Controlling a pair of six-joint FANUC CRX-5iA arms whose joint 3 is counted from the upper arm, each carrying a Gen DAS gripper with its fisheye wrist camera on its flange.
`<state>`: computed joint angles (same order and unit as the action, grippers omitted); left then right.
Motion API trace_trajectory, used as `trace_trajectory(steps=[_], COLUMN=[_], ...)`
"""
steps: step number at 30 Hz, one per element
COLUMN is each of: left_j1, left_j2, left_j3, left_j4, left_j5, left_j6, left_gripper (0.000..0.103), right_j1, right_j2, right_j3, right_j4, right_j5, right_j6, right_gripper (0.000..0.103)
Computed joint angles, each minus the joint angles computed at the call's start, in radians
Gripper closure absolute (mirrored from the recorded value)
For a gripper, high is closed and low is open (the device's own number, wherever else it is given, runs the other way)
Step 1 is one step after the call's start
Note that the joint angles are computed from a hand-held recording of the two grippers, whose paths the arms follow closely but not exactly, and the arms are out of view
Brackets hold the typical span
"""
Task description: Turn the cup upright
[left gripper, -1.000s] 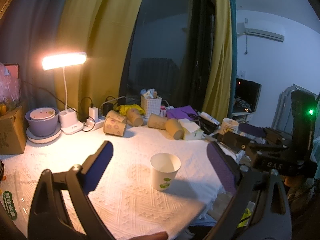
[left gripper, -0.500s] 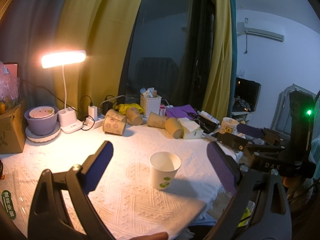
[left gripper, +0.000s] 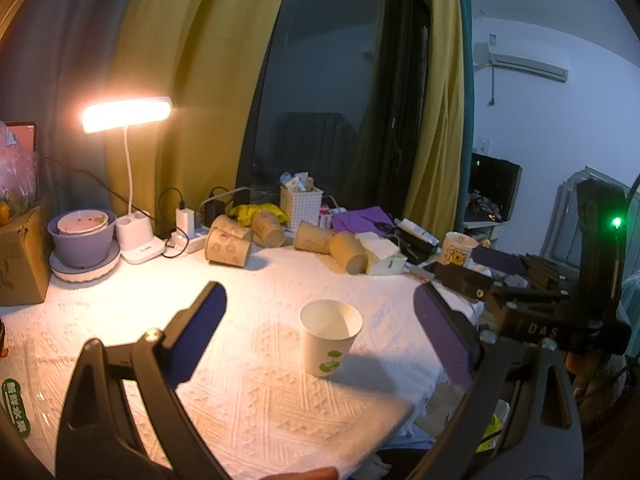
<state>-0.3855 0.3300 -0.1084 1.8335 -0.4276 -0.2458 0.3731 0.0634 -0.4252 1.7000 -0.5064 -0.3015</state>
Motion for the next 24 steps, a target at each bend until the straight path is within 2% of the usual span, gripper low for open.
trace_trajectory(steps=[21,24], left_j1=[0.006,-0.008], left_j2=[0.005,0.0], left_j3=[0.003,-0.01], left_j4=[0.008,0.067], left_j5=[-0.004,0.0], left_j6=[-0.007,-0.08], left_gripper=[0.007,0.007], right_j1=[-0.001,0.001], right_j2=[0.009,0.011], right_j3=[0.001,0.003], right_j4=[0.012,0.004], right_j5=[0.006,0.005], right_j6=[-0.014,0.0], right_gripper=[0.026,0.026])
